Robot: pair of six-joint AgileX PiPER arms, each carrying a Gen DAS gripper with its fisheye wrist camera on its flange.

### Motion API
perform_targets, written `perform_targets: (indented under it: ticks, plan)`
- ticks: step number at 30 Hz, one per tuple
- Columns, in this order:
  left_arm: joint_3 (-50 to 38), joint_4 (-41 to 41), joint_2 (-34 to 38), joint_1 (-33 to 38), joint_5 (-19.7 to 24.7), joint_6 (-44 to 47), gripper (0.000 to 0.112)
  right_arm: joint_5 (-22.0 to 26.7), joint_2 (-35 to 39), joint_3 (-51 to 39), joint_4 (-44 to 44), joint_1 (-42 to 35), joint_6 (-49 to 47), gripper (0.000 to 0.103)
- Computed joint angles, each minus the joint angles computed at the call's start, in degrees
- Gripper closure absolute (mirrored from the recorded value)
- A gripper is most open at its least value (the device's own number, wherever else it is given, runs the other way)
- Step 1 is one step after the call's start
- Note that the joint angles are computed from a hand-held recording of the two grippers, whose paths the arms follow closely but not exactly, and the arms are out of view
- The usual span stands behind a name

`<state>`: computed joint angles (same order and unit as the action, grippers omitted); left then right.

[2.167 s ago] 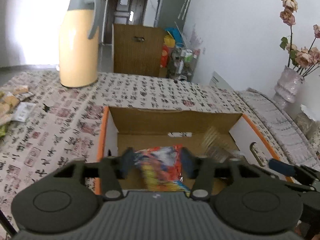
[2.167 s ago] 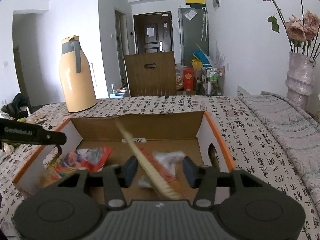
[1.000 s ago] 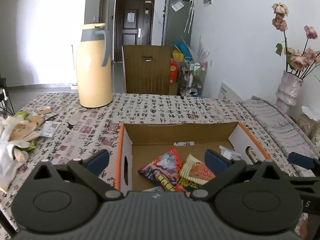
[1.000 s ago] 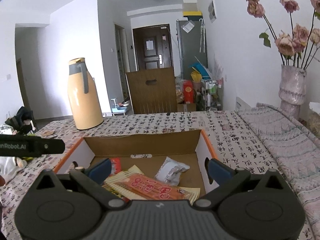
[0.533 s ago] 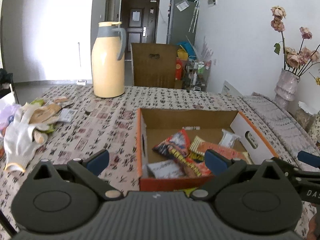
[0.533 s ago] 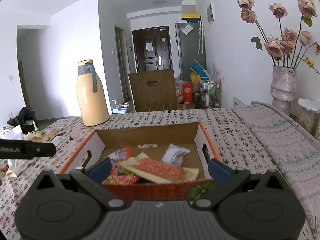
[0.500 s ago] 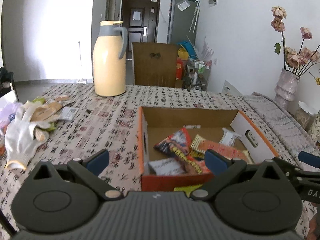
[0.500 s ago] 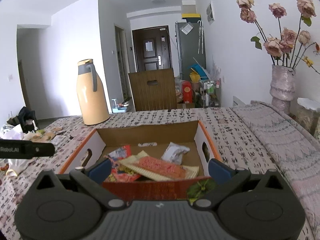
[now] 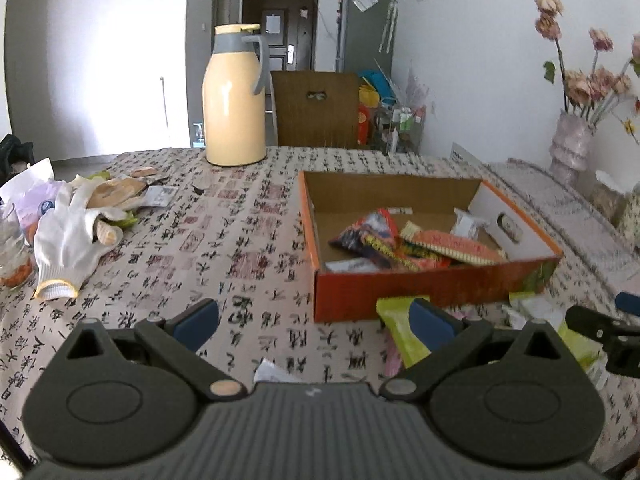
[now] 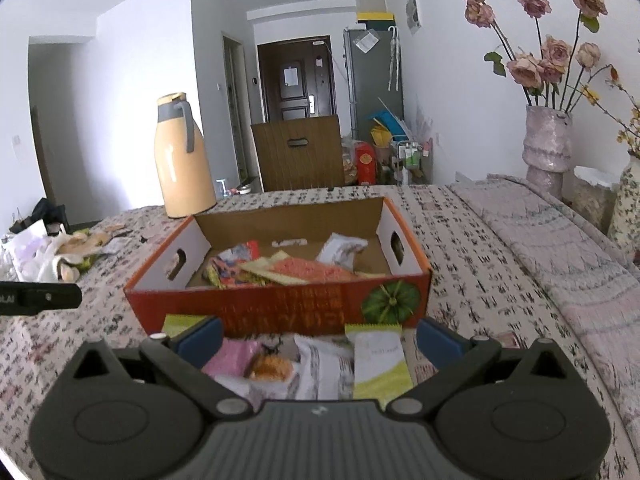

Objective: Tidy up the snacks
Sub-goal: 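Withdraw both grippers from the box back toward the snack pile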

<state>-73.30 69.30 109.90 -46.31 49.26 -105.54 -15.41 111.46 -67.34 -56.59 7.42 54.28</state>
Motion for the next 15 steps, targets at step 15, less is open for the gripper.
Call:
perform_targets:
  ticks: [15]
  plan:
    - [7.58, 4.96, -0.29, -2.88, -0.88, -8.30, 0.009, -6.38, -1.92, 11.79, 22.73, -2.52, -24.63, 0.000]
